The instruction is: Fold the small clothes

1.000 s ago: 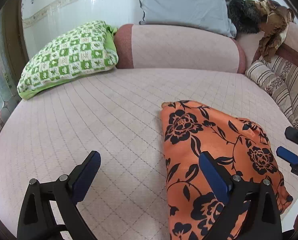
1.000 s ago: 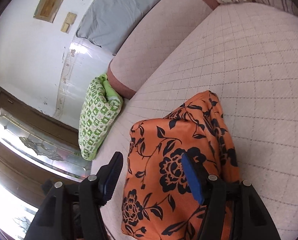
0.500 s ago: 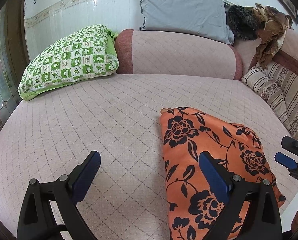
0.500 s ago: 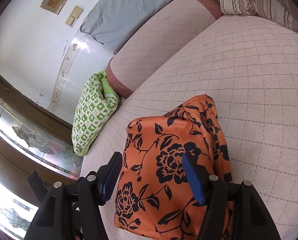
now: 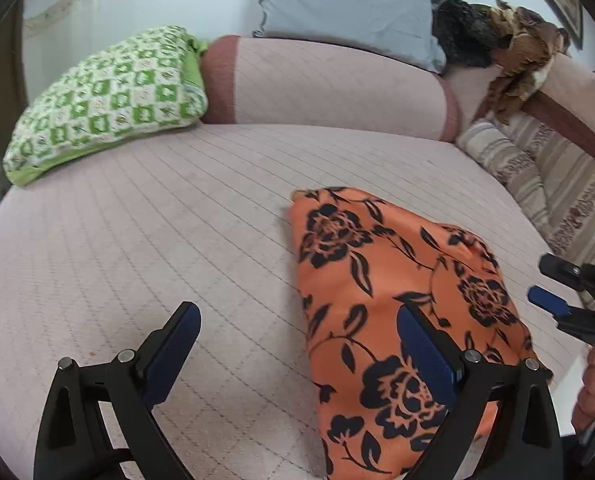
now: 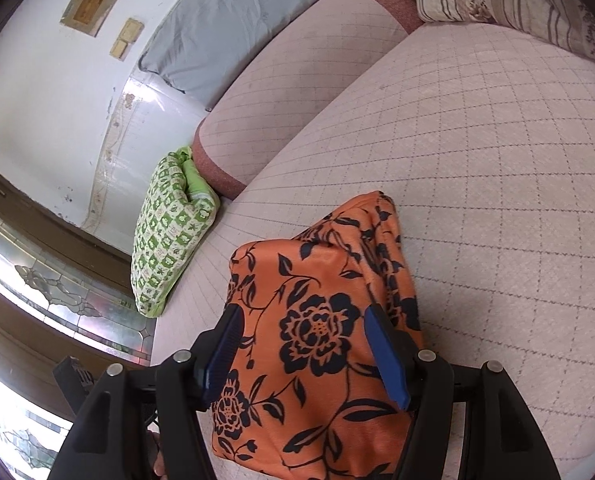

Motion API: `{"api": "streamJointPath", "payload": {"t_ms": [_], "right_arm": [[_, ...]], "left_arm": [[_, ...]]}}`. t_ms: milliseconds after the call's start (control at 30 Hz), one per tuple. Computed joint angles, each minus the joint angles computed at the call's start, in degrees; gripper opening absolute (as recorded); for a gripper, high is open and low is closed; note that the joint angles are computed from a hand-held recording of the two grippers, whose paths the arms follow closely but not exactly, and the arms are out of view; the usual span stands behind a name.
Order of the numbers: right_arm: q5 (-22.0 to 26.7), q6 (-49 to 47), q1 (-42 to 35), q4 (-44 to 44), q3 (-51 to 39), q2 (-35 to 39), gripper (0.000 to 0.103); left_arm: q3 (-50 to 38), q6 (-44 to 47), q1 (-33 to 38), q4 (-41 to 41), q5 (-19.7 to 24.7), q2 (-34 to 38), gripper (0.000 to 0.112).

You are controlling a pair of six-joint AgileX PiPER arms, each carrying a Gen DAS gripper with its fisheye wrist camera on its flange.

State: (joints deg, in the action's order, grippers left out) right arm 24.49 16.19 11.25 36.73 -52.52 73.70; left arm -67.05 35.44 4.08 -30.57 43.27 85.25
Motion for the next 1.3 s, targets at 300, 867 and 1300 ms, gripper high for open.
{"api": "streamJointPath", "payload": {"t_ms": [300, 867, 1300], "right_arm": [[3.44, -8.61, -6.0, 9.1, 1.84, 0.92, 0.066], [5.07, -13.41, -7.47, 14.17, 1.31, 3.4, 0.066], [5.94, -15.03, -8.65, 14.96, 0.77, 4.89, 0.066]], "left_arm": [[-0.6, 6.66, -0.03, -3.07, 4.0, 2.3, 0.099], [-1.17, 2.42, -2.49, 1.9, 1.02, 3.63, 0.099], [-2.61, 1.4, -4.16, 2.34, 1.08, 4.98, 0.099]]}}
